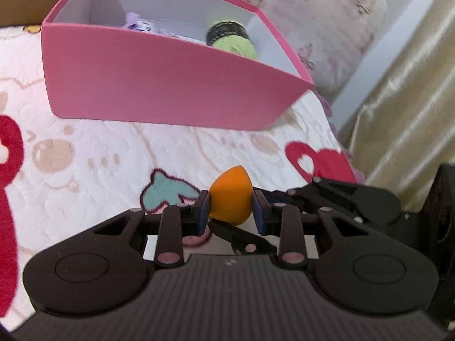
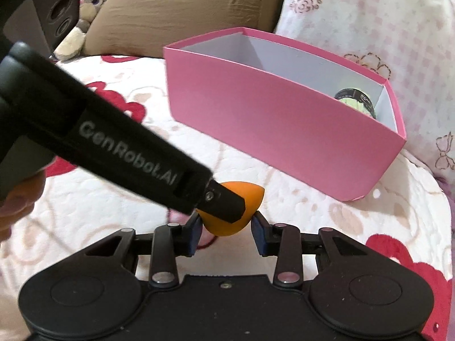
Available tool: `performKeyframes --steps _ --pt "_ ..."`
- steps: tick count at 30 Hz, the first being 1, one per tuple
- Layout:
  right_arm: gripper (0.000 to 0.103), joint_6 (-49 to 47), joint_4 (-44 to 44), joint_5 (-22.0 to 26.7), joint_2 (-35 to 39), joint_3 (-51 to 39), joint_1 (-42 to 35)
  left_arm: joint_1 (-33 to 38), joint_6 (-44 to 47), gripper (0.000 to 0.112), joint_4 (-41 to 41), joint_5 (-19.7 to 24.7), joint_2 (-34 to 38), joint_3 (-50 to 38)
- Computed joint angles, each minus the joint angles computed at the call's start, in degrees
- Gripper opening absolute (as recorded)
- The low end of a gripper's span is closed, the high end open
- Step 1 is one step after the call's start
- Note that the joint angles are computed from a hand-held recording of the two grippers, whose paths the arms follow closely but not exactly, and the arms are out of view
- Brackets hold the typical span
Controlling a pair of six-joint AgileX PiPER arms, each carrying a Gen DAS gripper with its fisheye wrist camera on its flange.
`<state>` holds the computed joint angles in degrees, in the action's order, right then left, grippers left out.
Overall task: Organize objects
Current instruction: 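Lift the orange sponge and carry it over the pink box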
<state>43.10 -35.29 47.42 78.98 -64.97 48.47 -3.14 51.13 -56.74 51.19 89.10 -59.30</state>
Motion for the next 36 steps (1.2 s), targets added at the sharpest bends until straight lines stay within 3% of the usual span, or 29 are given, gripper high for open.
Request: performKeyframes --steps 5,18,29,36 --pt "0.042 -2.01 0.32 3.56 -1.35 -2.6 3.16 4.27 0.03 0.03 1.26 6.05 -3.08 -0.39" --pt "0.042 -12.5 2.28 12.72 -0.6 -16.78 3.4 4.49 -4.45 0.03 5.52 12.83 -8.27 -9.35" --pt "0.042 -21.78 0.79 17.37 1.2 -27.07 2.64 3.58 -9.96 0.03 5.76 13.99 -8.13 -17.84" --pt "0.042 -30.99 7.08 16.55 4.2 -34.59 -3.54 2.32 -18.29 0.03 9.54 18.19 -2.43 -31.6"
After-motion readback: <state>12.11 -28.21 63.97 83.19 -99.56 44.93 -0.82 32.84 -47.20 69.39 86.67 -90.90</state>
